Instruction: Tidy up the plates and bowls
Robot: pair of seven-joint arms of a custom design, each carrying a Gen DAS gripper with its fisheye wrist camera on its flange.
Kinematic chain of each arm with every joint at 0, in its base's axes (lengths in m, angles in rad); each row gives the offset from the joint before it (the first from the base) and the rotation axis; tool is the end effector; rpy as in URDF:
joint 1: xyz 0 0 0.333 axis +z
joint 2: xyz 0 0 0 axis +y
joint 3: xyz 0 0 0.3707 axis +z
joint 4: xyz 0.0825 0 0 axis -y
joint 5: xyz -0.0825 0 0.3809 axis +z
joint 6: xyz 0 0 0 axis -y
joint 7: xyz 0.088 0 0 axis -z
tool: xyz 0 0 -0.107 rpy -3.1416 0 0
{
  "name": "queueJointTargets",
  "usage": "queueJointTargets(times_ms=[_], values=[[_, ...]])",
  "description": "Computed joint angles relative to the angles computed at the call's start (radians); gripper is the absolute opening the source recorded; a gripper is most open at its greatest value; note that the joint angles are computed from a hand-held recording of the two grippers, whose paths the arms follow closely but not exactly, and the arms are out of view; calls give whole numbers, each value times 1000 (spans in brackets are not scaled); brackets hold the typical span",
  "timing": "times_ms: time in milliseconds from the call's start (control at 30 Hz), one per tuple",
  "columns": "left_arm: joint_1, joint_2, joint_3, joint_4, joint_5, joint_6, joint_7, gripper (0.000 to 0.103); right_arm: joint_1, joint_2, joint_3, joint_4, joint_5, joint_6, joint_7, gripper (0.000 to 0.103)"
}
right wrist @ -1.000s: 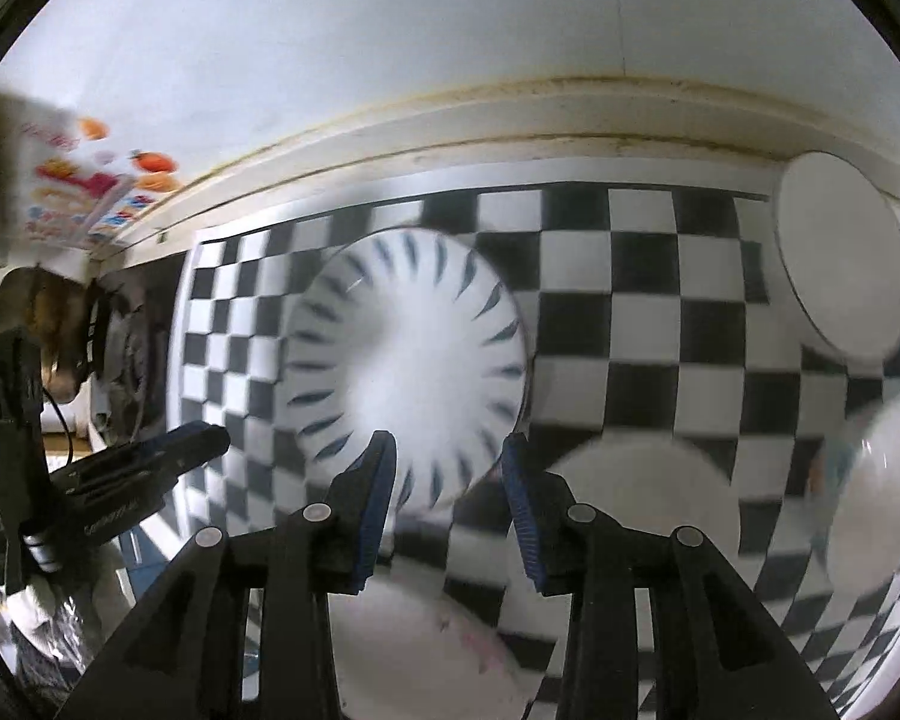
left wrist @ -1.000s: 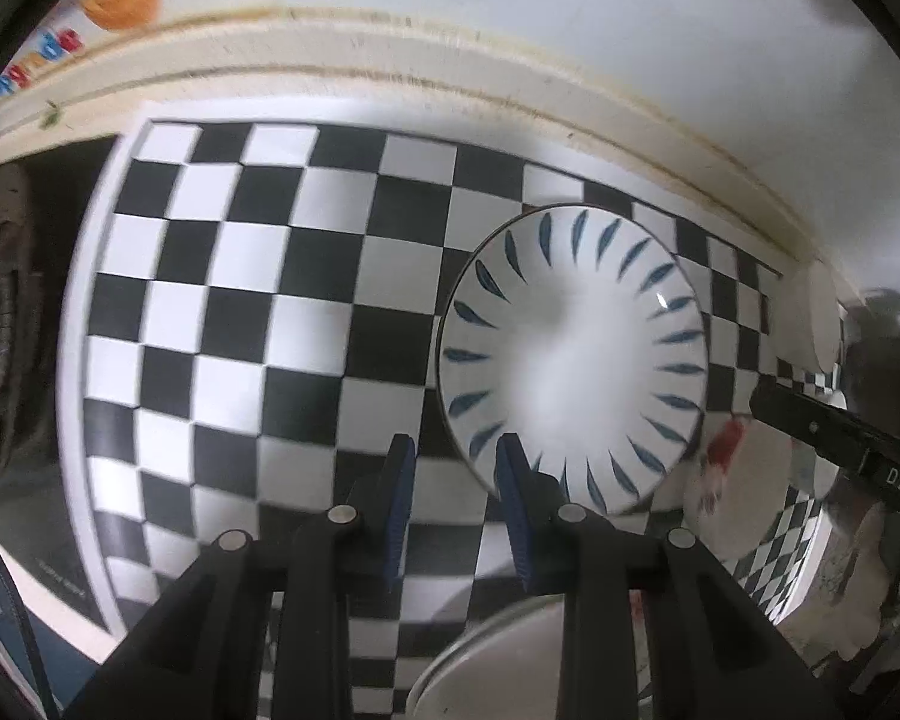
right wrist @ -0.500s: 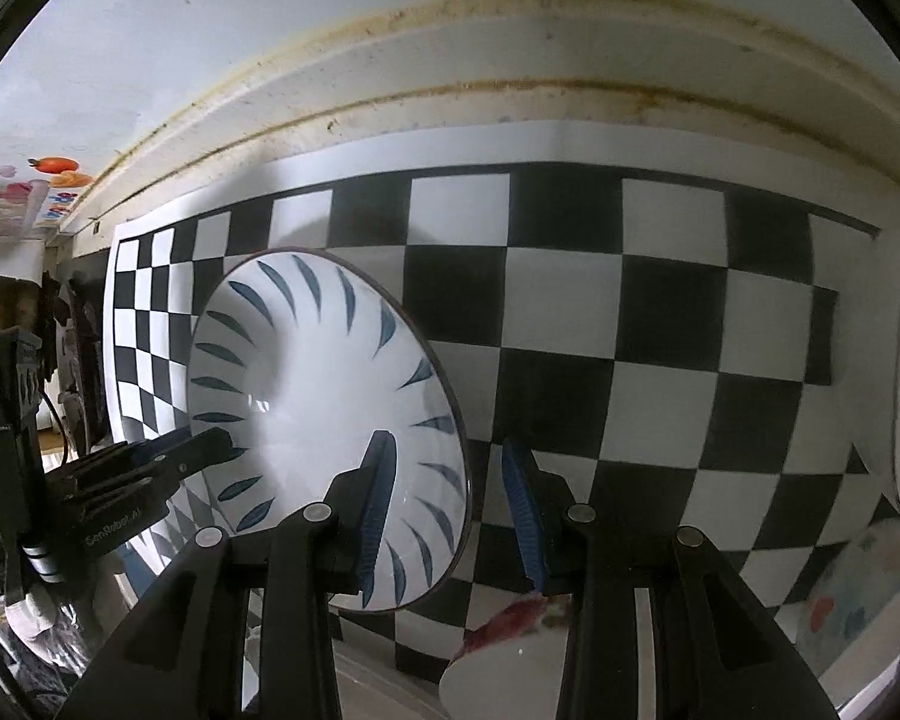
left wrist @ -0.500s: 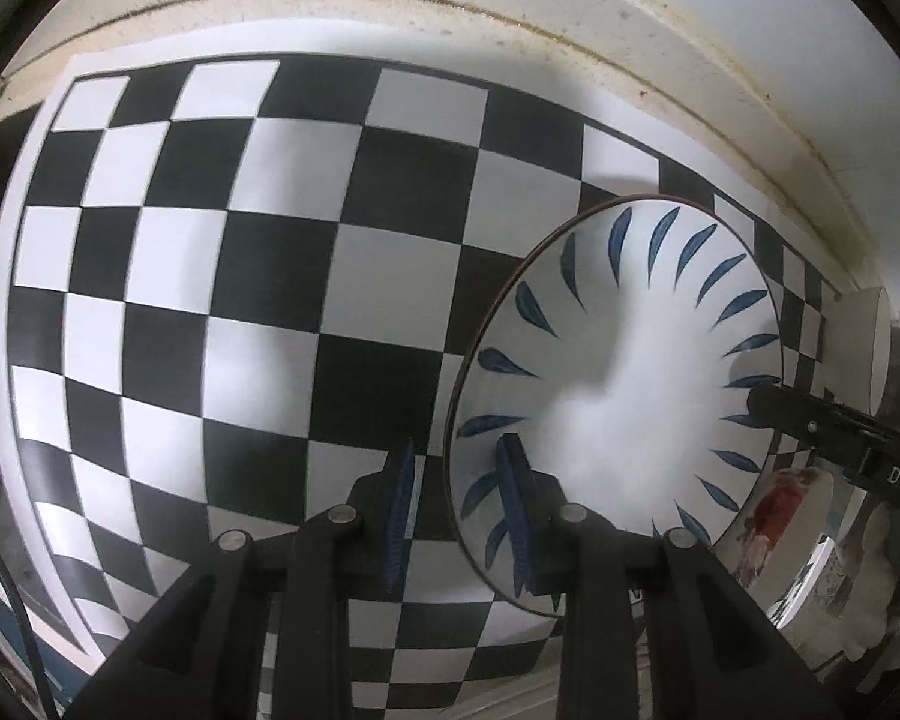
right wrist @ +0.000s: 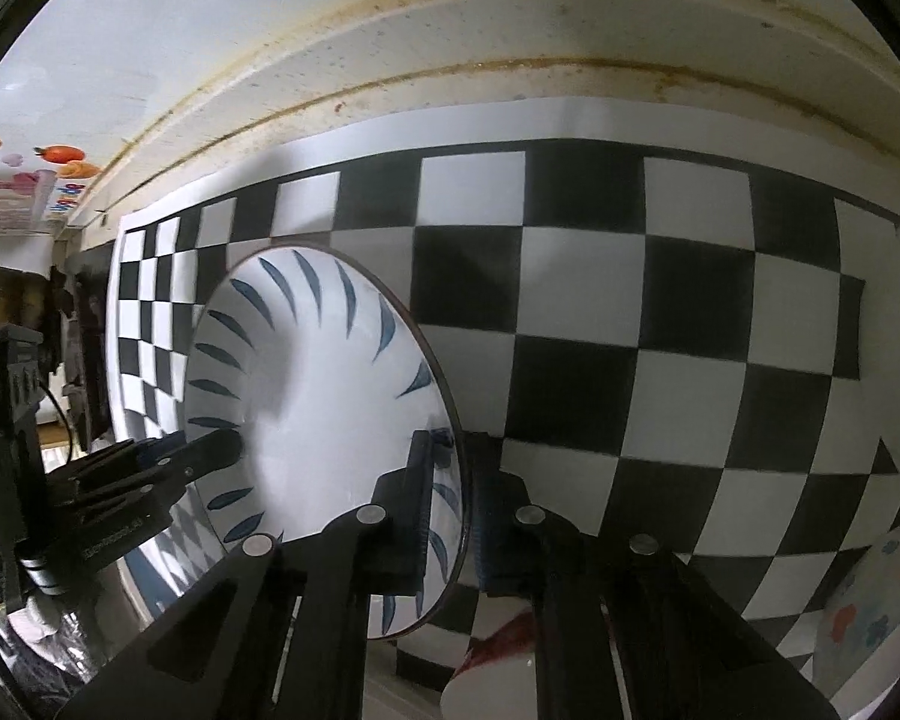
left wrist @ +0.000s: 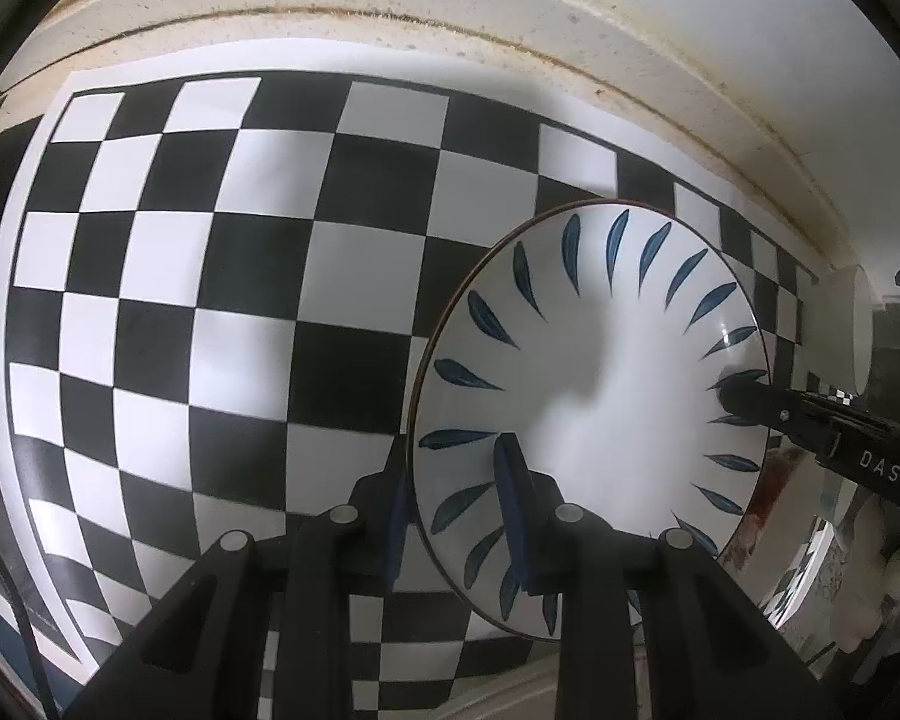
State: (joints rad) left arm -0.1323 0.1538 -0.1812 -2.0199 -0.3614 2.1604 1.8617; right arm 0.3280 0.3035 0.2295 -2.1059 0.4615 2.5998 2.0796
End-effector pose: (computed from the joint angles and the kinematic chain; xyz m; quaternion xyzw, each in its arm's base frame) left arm 0.5549 -0.1905 0.4344 0.5460 -0.8218 0.1089 0.1207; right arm 0.5265 0.3091 0.3481 -0.5650 0.8025 0.1411 0.1301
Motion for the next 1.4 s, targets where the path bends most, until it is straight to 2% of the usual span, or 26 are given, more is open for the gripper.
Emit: queueJointTargets(times_ms=[300, 467, 767, 933, 1167, 1400], values=[[15, -125, 10, -71, -30, 19, 62, 24, 33, -86, -2, -41, -13, 25, 25, 12], [23, -202, 23, -108, -50, 3, 100, 24, 69, -146, -11, -66, -37, 34, 65, 12], [35, -376, 54, -237, -75, -34, 186, 24, 170, -282, -13, -155, -153, 66, 246, 12], [39, -459, 65, -322, -81, -44, 230, 24, 226, -347, -4, -233, -159, 97, 317, 12], [41, -516, 62, -414, -73, -49, 259, 24, 329, -402, 23, -362, -125, 209, 443, 12], [22, -553, 39, -486, -36, -32, 273, 24, 441, -373, 29, -452, 49, 344, 449, 12]])
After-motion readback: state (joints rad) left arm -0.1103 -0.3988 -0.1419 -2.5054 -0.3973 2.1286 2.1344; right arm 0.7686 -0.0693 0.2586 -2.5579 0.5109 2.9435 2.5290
